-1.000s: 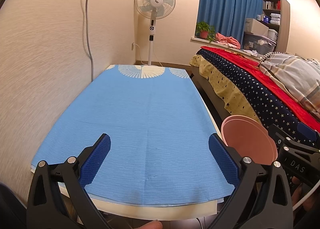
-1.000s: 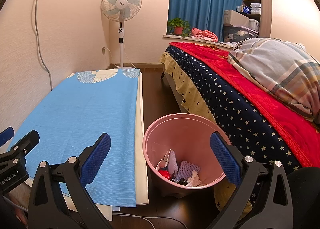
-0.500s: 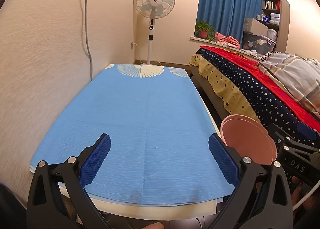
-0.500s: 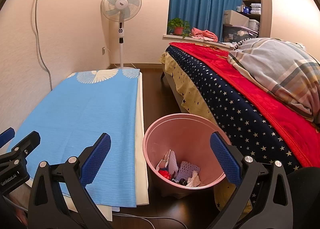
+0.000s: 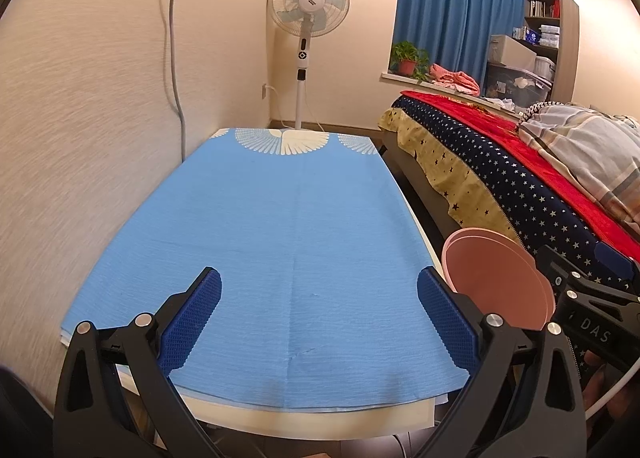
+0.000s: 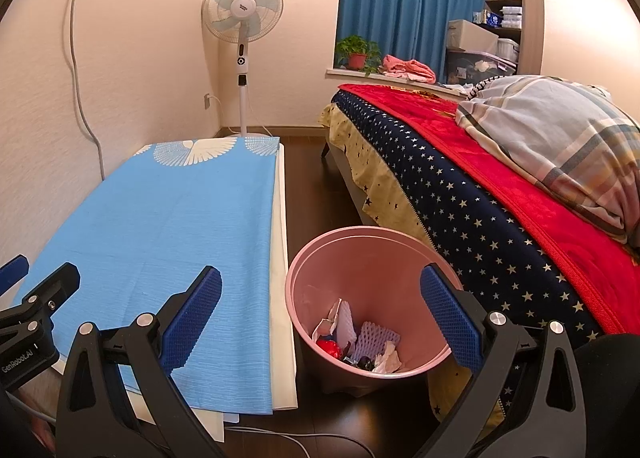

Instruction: Collect trash

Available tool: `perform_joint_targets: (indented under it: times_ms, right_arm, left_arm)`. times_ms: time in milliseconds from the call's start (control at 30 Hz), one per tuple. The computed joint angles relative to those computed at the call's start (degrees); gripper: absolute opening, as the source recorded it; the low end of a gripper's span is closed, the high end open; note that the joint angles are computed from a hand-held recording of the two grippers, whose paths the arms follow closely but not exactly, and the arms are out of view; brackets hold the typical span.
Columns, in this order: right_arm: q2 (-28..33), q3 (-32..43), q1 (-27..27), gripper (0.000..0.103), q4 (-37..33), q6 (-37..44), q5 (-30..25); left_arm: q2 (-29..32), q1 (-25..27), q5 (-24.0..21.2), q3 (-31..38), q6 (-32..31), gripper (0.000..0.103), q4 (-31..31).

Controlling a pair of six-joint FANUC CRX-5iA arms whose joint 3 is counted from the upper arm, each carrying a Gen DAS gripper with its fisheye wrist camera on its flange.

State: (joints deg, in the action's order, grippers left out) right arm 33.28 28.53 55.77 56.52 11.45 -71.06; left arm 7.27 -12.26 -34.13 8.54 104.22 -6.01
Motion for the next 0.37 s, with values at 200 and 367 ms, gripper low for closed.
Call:
perform_joint_targets:
  times_ms: [200, 367]
  right_arm:
    - [0.05, 0.02, -0.05, 0.098, -0.19, 0.06, 0.04]
    - [0.04, -0.19, 0.03, 0.098, -0.02, 0.31, 0.01]
  left_arm:
    - [0.08, -0.12, -0.49, 0.48, 0.86, 0.095, -0.85]
    - [0.47, -0.18, -1.05, 1.17, 1.51, 0.095, -1.26]
